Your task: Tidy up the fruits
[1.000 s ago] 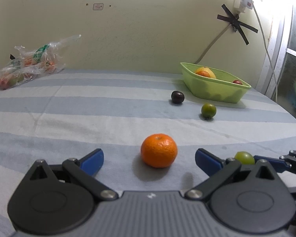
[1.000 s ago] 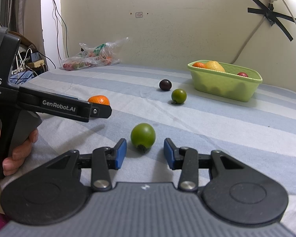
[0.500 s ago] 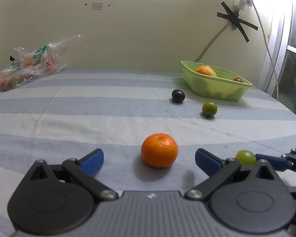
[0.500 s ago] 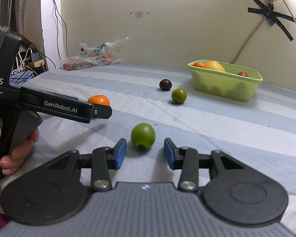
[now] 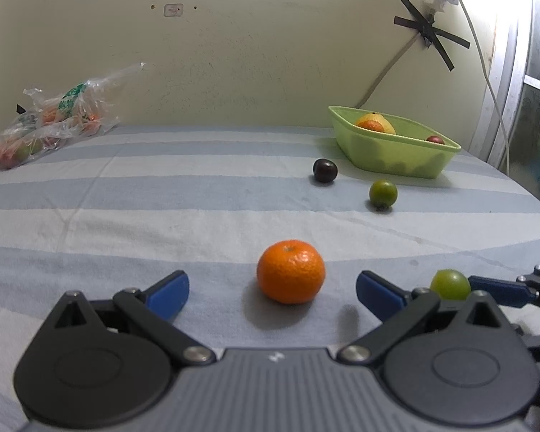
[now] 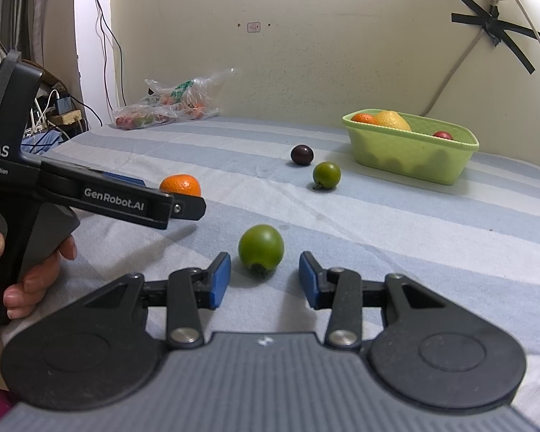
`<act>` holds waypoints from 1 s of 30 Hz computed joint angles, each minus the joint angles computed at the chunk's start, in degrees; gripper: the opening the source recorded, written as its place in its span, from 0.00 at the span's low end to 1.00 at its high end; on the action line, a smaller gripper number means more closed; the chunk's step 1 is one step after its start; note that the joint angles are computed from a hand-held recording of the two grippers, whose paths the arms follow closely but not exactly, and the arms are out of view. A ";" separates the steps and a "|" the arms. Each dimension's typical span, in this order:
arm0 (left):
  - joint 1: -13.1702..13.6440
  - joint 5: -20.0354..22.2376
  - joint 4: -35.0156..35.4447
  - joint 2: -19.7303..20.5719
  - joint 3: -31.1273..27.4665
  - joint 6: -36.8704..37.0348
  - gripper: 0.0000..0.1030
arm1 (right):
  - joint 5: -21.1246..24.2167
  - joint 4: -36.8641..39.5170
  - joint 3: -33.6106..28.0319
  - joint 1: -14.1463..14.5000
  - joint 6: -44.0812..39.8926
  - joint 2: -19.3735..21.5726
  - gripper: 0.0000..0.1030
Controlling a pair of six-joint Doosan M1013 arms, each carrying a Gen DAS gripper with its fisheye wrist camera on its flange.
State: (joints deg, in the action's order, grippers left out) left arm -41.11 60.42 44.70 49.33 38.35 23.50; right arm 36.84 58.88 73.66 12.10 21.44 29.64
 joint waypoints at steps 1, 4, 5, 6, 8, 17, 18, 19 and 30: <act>0.01 0.06 -0.08 0.05 -0.10 0.17 1.00 | 0.12 0.05 -0.09 -0.07 -0.01 0.06 0.43; 0.03 0.49 -0.35 0.26 -0.53 1.02 1.00 | 0.27 0.27 -0.08 -0.12 -0.13 0.05 0.43; 0.03 0.69 -0.44 0.34 -0.69 1.32 1.00 | 0.36 0.34 -0.12 -0.15 -0.17 0.09 0.43; 0.02 0.90 -0.55 0.45 -0.92 1.63 1.00 | 0.52 0.43 -0.24 -0.24 -0.23 0.18 0.43; 0.03 1.25 -0.75 0.60 -1.22 2.16 1.00 | 0.55 0.56 -0.22 -0.23 -0.24 0.17 0.43; -0.05 3.20 -1.52 1.48 -3.05 4.81 1.00 | 0.85 1.02 -0.27 -0.38 -0.49 0.22 0.44; -0.01 2.53 -1.44 1.14 -2.39 4.29 1.00 | 0.86 0.99 -0.29 -0.37 -0.45 0.23 0.43; 0.04 1.73 -1.34 0.75 -1.62 3.69 1.00 | 0.87 0.91 -0.30 -0.36 -0.36 0.24 0.44; -0.01 -1.54 -0.46 0.13 -0.35 5.84 0.55 | 1.41 1.18 -0.33 -0.48 -0.85 0.21 0.43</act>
State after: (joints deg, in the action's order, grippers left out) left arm -41.13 58.88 44.24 49.46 38.00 29.34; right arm 38.25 60.05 73.33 11.62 20.59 29.86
